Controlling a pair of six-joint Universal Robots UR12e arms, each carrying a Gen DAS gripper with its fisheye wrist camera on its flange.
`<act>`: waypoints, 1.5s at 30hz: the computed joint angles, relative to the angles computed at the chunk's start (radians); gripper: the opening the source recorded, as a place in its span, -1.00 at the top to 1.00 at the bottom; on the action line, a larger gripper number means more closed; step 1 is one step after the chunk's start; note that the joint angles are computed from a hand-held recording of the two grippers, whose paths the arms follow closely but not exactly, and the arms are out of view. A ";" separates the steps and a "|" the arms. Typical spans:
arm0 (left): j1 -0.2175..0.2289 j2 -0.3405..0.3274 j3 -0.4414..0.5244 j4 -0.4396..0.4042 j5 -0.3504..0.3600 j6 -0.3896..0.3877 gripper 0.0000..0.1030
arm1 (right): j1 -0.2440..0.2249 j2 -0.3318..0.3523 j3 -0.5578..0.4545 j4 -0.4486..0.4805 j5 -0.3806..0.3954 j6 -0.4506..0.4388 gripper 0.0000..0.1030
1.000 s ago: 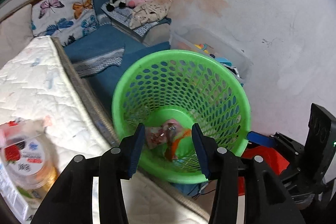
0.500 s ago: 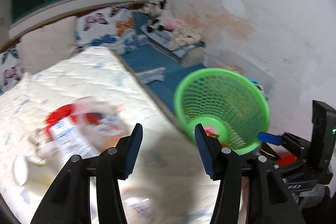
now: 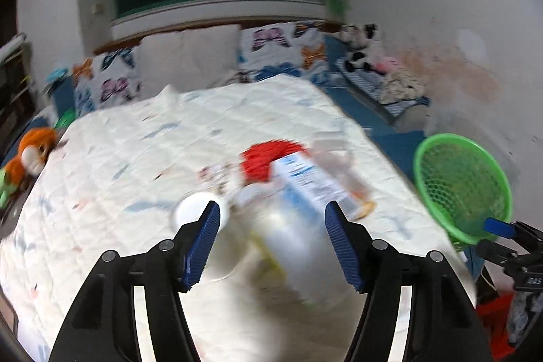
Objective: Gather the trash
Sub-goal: 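Grasp the white paper cup with the left tool while the right tool grasps the round yogurt cup, then carry the paper cup and yogurt cup over the wastebasket and release both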
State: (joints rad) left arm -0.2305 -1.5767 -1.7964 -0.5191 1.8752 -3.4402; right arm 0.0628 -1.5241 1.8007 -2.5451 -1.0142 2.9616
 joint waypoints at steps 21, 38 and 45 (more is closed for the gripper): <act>0.109 -0.008 -0.062 0.005 -0.123 -0.073 -0.31 | 0.074 0.026 -0.025 0.082 0.027 -0.076 -0.64; 0.116 -0.019 -0.071 0.051 -0.157 -0.026 -0.07 | 0.131 0.063 -0.051 0.144 0.014 -0.119 -0.64; 0.111 0.001 -0.079 0.081 -0.153 -0.017 -0.06 | 0.136 0.078 -0.060 0.157 0.021 -0.105 -0.64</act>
